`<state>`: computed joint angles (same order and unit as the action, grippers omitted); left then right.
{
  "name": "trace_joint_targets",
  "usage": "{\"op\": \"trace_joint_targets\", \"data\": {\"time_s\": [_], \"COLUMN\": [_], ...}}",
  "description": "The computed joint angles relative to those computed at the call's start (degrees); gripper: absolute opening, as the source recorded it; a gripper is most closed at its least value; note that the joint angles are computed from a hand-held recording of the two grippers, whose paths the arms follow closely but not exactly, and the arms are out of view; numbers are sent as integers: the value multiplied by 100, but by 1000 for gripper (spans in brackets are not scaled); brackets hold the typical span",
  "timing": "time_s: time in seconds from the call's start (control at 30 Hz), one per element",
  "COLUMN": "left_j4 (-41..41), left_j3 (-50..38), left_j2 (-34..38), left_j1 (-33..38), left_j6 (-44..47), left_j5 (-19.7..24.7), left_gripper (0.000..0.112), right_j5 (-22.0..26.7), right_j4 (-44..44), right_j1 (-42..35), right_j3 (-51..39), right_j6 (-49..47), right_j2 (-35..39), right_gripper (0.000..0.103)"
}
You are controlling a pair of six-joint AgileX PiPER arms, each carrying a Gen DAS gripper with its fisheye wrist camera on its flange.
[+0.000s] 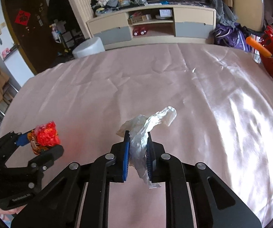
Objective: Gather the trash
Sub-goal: 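Drop the snack wrapper and white tissue into the black bin with both grippers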
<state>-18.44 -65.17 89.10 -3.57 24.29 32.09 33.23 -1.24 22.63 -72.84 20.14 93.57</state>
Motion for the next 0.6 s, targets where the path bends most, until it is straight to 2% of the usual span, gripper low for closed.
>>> {"op": "trace_joint_targets", "data": {"time_s": [0.2,0.37,0.5,0.6], "left_j4": [163,91,273,42], "left_j3": [517,1051,1457,1690], "left_j2": [-1203,-2537,-3642,-4251], "left_j1": [74,105,57,267], "left_j6": [-187,-261,-514,-318], "left_j5": [344,854,1360,1776], "left_gripper": [67,67,67,67], "right_j5": [124,433,982,1430], "right_j4": [-389,-998,-2072,-2821], "right_j1": [412,1025,2041,2925], "right_j3": [537,1068,1400,1683], "right_j6": [459,1187,2332,3216], "right_j2": [-1064,-2171,-3019,-3482], "right_gripper": [16,16,16,16]}}
